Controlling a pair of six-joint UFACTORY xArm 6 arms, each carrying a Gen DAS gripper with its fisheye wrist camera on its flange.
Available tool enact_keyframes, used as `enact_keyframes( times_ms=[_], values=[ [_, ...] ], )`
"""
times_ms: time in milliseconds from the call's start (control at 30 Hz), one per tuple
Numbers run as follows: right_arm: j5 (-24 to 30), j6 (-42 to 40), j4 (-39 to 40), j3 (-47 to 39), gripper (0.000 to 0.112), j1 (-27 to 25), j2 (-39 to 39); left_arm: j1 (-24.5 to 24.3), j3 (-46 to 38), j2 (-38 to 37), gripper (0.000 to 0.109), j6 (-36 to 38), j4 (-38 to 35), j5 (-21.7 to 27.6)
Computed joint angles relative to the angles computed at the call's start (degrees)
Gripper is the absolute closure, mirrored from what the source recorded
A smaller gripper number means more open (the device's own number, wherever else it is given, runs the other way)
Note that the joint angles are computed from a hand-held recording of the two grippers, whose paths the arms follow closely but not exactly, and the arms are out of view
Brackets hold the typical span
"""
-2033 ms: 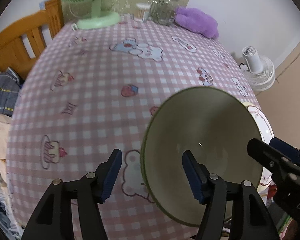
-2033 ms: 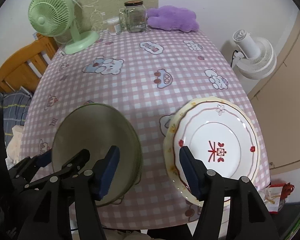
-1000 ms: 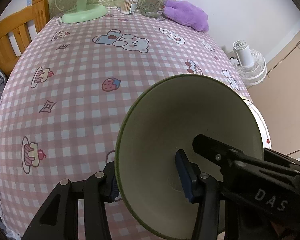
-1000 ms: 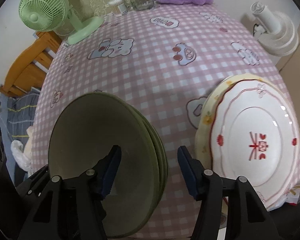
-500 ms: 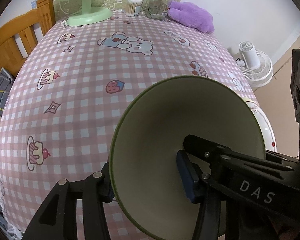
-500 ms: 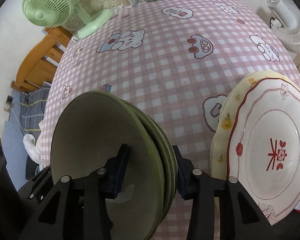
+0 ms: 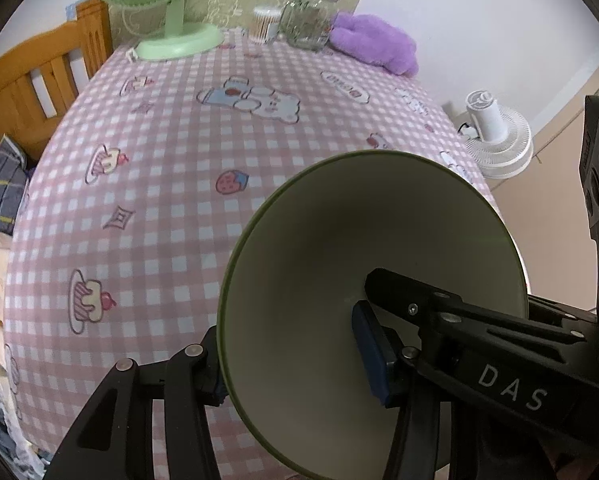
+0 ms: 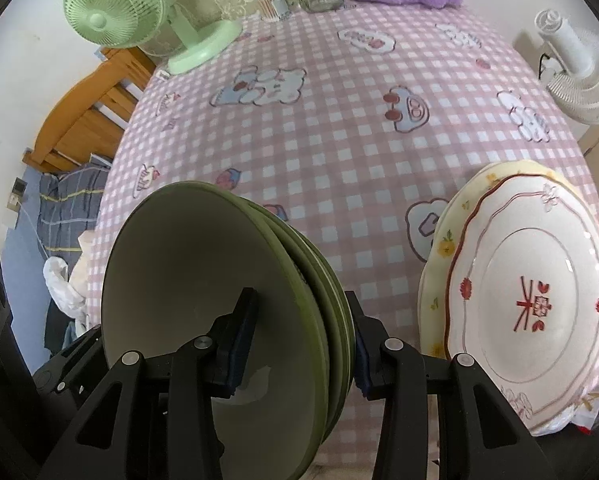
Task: Organize plates and bowls
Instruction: 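Lift the stacked bowls with both tools and carry them over the plate stack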
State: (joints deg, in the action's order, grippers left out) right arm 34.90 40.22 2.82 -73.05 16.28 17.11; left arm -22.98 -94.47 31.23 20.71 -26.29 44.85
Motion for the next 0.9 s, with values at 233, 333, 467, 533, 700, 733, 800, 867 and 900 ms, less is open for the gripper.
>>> enact_keyframes(
  times_ms=[233, 333, 467, 533, 700, 733, 800, 867, 900],
  values=[
    [1.1, 7.0, -6.0, 0.4, 0.067, 1.1, -3.4, 0.3, 0.3, -2.7, 0.057, 3.0, -1.3, 1.0],
    [0.7, 8.5, -7.5, 1.4, 0.067, 1.2, -5.0, -0.1, 1.2, -3.8, 0.057, 3.6, -1.3, -0.1],
    [-0.9, 7.8, -7.4, 3.3, 0.067, 0.8, -6.8, -1.0, 2.3, -4.7, 0.057, 2.1, -0.2, -2.2],
    [-2.0, 6.2, -6.6, 4.3, 0.067, 0.3, -7.5, -1.6, 2.6, -4.9, 0.057, 0.8, 0.8, -3.2],
    [-3.6, 0.2, -3.7, 6.6, 0.067, -1.4, -9.5, -3.6, 3.6, -5.8, 0.057, -4.3, 3.2, -5.6],
    [-3.6, -0.8, -3.2, 7.0, 0.067, -1.7, -9.9, -4.1, 3.5, -5.8, 0.057, -5.4, 3.7, -5.8],
    [-3.4, -3.8, -1.4, 8.4, 0.067, -2.8, -11.3, -5.1, 3.5, -5.9, 0.057, -7.8, 4.8, -6.2],
    [-3.1, -6.4, 0.0, 9.6, 0.067, -3.7, -12.5, -6.1, 3.3, -5.8, 0.057, -10.0, 5.6, -6.4],
    [-2.9, -7.8, 0.7, 10.5, 0.067, -4.3, -13.4, -6.7, 3.3, -5.8, 0.057, -11.0, 6.0, -6.5]
  ],
)
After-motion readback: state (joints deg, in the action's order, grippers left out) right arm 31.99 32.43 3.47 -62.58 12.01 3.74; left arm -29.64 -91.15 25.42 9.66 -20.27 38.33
